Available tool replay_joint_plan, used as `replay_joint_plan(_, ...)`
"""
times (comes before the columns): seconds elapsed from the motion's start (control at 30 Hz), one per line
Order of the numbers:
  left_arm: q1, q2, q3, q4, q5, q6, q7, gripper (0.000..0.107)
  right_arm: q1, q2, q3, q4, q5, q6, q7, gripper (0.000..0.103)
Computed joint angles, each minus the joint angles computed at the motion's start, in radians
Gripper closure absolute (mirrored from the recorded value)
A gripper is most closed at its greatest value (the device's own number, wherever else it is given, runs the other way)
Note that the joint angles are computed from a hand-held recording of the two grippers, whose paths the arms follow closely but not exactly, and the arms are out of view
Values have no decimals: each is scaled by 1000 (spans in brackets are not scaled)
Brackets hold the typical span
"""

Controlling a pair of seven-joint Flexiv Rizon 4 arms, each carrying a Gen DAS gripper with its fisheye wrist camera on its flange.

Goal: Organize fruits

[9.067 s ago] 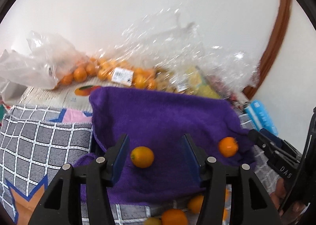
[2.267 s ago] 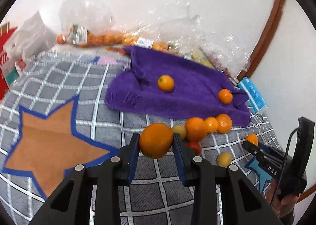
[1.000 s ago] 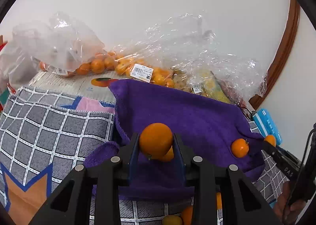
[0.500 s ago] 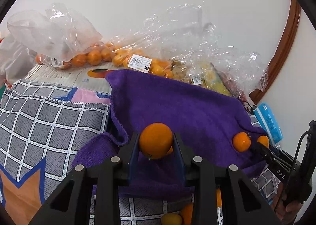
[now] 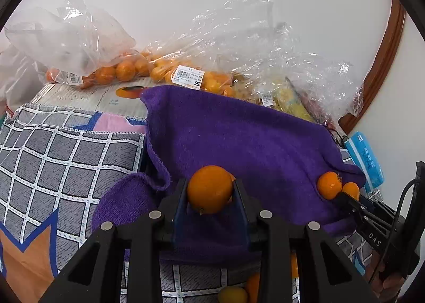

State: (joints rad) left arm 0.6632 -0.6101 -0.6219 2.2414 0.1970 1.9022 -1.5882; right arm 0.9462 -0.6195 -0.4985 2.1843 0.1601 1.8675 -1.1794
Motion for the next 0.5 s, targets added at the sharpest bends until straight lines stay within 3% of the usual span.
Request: replay_joint_plan(0.5, -14, -1, 9, -6, -23, -28, 27, 75, 19, -14, -27, -6, -24, -27, 18, 69)
